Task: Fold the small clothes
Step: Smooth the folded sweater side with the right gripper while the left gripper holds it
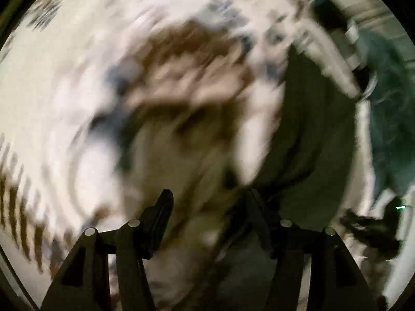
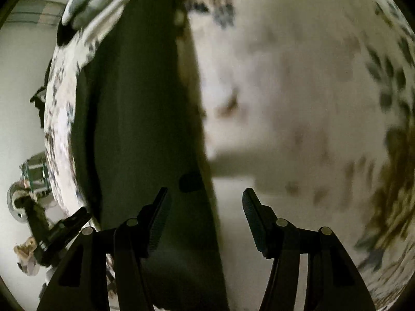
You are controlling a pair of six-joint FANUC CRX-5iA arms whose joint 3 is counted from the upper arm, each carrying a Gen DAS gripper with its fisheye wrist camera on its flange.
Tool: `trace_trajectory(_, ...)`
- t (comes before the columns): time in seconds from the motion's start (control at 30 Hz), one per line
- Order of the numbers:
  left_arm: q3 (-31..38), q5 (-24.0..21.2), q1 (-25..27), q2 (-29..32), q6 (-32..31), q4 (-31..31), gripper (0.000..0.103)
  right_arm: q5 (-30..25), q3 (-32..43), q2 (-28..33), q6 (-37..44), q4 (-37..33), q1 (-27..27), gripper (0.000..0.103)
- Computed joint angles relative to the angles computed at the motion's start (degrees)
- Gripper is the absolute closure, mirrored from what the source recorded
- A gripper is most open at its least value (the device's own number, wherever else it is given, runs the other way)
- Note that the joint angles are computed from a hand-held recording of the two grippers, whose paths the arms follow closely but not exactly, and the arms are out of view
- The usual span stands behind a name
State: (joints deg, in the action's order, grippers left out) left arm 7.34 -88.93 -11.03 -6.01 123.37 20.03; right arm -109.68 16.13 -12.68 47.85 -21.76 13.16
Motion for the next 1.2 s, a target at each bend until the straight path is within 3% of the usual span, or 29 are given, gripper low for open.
trace_trajectory(0.13, 7.11, 8.20, -0.64, 10.28, -8.10, 5.20, 0.047, 4.46, 5.61, 7.16, 1.23, 1.71, -1.01, 0.044)
trace_trajectory(0.27, 21.93, 6.71, -2.99, 25.44, -14.31, 3.97, 0.050, 8.72, 11.49, 14.78, 3.32, 3.68, -0.94, 0.044)
trace_trajectory(0.33, 24.57, 6.73, -3.41, 27.35, -16.88, 2.24, 0.090, 9.75, 14.32, 18.57, 3.88, 4.67, -0.76, 0.045)
trace_trajectory(0.4, 26.22, 6.69, -3.30, 28.36, -18.90, 2.32, 0.092, 10.38, 15.63, 20.50, 4.12, 6.51, -0.17, 0.088)
trace_trajectory(0.6, 20.67, 7.63, 0.67, 26.60, -24.74, 7.03, 0.092, 11.92, 15.74, 20.97, 2.35, 11.58, 1.44, 0.092)
trace_trajectory(0.77, 19.29, 6.68, 2.51, 26.81, -23.14, 11.34, 0.086, 8.38, 17.39, 24.20, 1.09, 12.32, 0.25, 0.090)
trace_trajectory(0.83, 18.85, 6.10, 2.74, 24.95, -22.99, 11.97, 0.068, 6.78, 19.52, 24.54, -0.21, 9.42, -1.13, 0.078)
trace_trajectory(0.9, 15.69, 5.91, 3.50, 20.96, -23.73, 13.71, 0.041, 4.83, 20.51, 22.86, -0.48, 5.24, -3.24, 0.054)
trace_trajectory(0.97, 8.42, 7.32, 5.12, 14.40, -24.80, 17.56, 0.040, 3.35, 19.46, 19.21, -0.21, 2.04, -4.44, 0.052)
trace_trajectory(1.03, 3.71, 5.54, 6.39, 8.76, -24.15, 18.65, 0.040, 0.44, 17.75, 15.03, 0.05, 0.19, -4.27, 0.052)
trace_trajectory(1.2, -8.36, -2.76, 8.05, -7.68, -16.63, 16.13, 0.040, -5.79, 8.55, 1.34, -4.81, -5.18, -2.96, 0.050)
